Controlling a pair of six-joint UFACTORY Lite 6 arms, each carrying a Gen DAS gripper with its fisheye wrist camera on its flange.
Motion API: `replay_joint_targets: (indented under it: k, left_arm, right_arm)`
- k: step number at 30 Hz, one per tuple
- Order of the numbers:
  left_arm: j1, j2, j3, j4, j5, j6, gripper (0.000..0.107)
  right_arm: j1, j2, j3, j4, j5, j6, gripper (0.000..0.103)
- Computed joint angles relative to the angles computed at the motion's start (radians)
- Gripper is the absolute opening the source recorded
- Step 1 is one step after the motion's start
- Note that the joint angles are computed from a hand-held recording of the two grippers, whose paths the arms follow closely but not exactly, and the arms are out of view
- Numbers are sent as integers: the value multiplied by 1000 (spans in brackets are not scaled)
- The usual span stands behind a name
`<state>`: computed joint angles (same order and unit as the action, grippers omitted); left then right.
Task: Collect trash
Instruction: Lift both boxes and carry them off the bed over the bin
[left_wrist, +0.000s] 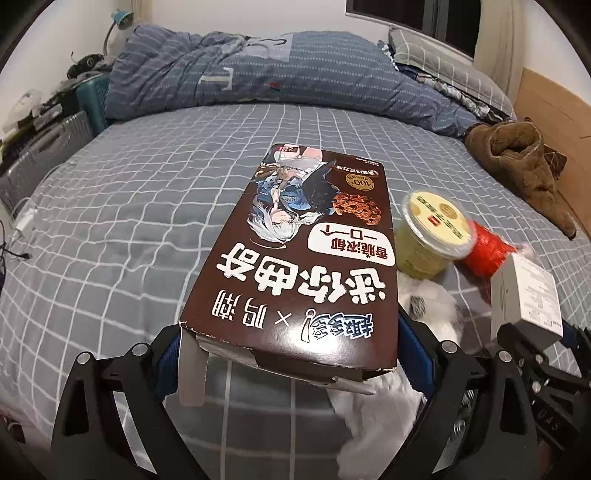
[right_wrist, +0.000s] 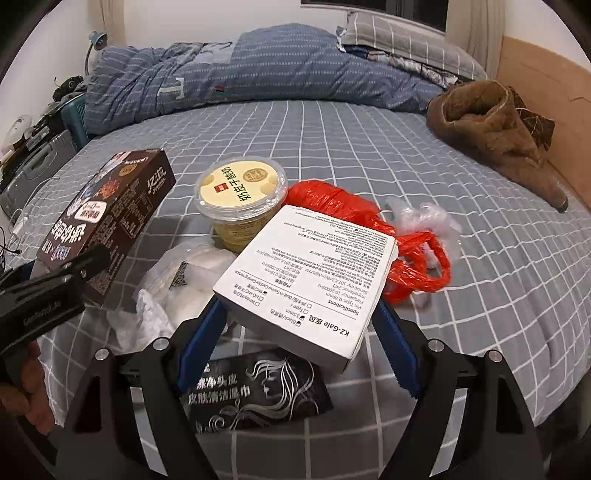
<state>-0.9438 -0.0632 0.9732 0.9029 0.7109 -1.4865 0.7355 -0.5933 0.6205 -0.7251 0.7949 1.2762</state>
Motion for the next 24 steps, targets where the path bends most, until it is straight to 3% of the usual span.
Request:
replay_joint_targets:
  k: [13, 24]
  left_arm:
    - [-254, -174, -129, -21, 176, -153, 91]
    - [-537, -313, -220, -62, 385, -330, 91]
  right_arm:
    - [321, -132, -6, -63, 304, 186, 77]
    - [826, -141, 18, -72, 659, 528, 77]
